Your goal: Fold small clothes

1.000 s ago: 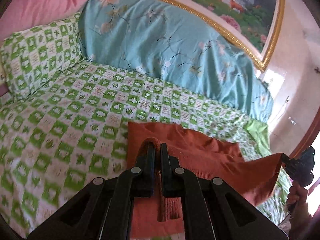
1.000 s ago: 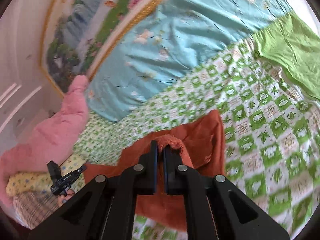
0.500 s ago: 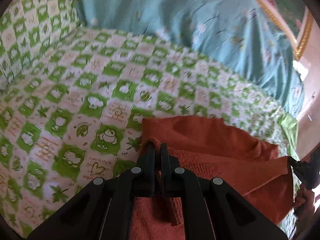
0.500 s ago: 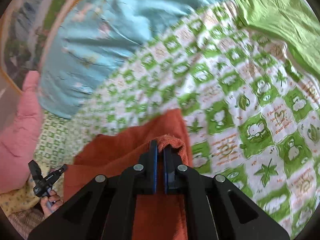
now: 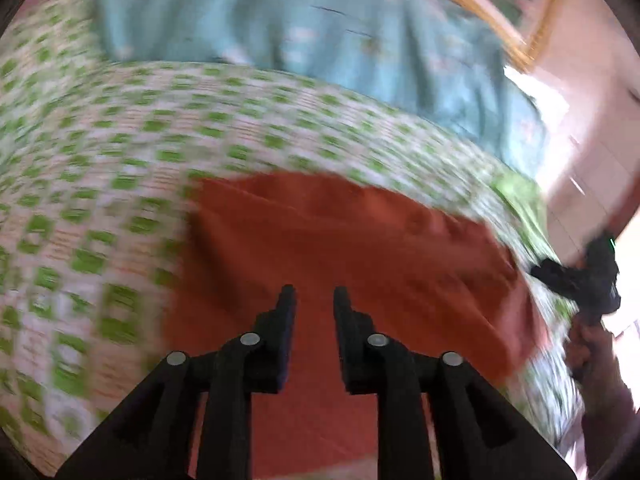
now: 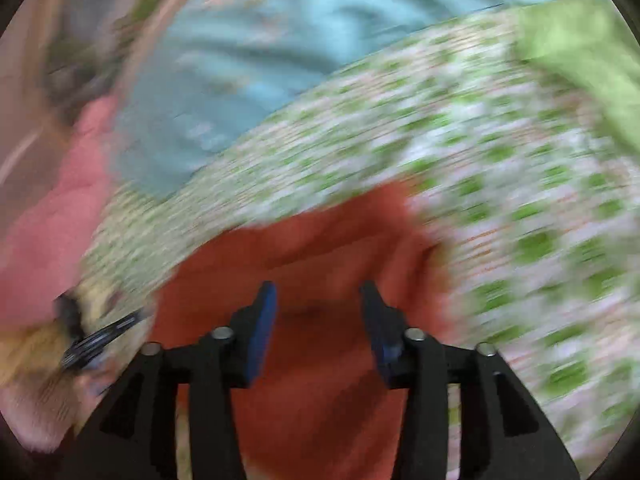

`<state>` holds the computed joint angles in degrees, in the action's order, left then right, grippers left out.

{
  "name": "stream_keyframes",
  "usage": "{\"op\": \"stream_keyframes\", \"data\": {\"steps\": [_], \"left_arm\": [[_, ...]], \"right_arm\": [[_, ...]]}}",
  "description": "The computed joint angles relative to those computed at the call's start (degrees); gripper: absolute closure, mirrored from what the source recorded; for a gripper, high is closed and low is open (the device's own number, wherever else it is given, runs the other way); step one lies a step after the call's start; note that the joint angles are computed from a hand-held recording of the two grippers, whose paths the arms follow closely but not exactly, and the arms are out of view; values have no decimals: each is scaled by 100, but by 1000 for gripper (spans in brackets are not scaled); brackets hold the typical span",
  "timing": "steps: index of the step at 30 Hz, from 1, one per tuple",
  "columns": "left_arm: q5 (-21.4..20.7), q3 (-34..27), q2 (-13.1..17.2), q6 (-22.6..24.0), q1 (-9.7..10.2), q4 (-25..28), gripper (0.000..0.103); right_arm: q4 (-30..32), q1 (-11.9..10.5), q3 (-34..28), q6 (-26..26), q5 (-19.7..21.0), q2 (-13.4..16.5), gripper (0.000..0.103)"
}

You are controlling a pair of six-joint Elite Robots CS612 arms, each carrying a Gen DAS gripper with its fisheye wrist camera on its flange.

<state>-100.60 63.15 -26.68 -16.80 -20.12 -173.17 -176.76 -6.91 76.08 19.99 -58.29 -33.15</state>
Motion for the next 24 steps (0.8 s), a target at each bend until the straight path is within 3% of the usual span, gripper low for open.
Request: {"op": "stream_keyframes", "data": {"steps": [2,4,6,9,12,15,17,19,22,24], "left_arm": [[-177,-35,11,401,-126,304,68],[-17,-229,86,841,-255,887,68],[233,-562,232,1186,-328,1491,68],[330,-1128,484,1325,-287,1943,73],[701,-1982,839,1176,-205,2413,77],[1087,-2989,1283,702,-96,2858,78],[1281,-3441,1487,273,-15,2986,74],[1450,-3759,1622,-144,51,3096,60],[1459,-3464,1467,-366,98,2825,57],[1458,-2958,1222,-443,97,2536,57]], "right_arm": [[545,94,-107,-613,481,39,48],[1213,186,-284,-1208,536,85,48],[1980,262,-561,-1715,344,166,48],[2562,289,-1019,-1884,-126,341,48],[2412,305,-1396,-1676,-950,498,50],[1746,261,-1725,-641,-1919,716,50],[1454,187,-1750,-88,-1845,762,50],[1159,160,-1647,178,-1841,726,49],[906,165,-1366,140,-1728,578,49],[744,159,-1058,122,-1607,420,49]]}}
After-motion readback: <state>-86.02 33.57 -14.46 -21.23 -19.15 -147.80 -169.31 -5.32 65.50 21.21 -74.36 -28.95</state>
